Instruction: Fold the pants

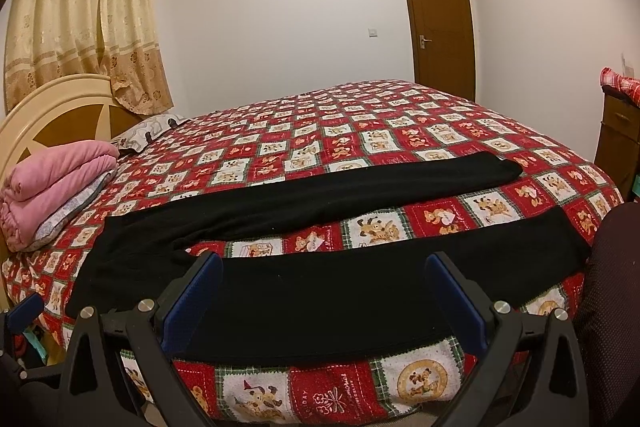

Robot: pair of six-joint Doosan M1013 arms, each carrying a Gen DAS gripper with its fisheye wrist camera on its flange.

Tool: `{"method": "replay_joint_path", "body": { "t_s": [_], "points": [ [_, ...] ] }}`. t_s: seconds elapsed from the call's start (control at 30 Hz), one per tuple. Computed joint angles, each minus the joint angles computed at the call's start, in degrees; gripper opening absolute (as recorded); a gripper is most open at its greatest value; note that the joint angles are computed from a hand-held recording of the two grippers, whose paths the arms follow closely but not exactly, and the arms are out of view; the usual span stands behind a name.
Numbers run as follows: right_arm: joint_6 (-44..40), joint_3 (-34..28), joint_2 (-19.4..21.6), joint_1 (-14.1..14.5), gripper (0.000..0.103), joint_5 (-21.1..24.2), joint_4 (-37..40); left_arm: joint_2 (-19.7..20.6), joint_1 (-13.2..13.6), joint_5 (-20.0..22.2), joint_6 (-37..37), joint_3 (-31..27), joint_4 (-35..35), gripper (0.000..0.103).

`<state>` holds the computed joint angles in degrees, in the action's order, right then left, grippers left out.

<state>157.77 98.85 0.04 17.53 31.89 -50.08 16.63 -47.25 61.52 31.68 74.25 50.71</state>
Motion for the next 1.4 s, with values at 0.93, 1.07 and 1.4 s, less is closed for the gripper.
{"method": "replay_joint_path", "body": {
  "t_s": [0.93,1.07,1.4],
  "points": [
    [-0.3,-0.1,0.1,-0.2,0.102,0.2,0.8,0.0,0.1,0.0,0.2,0.0,-0.2,0.103],
    [0.0,-0.1,0.1,-0.1,0.102,0.2,0.5,0.1,0.1,0.1,0.3,-0.1,-0.2,0.103],
    [0.0,-0.1,0.1,0.0,0.102,0.2,0.6,0.0,0.1,0.0,0.3,0.2,-0.3,0.103]
  ]
}}
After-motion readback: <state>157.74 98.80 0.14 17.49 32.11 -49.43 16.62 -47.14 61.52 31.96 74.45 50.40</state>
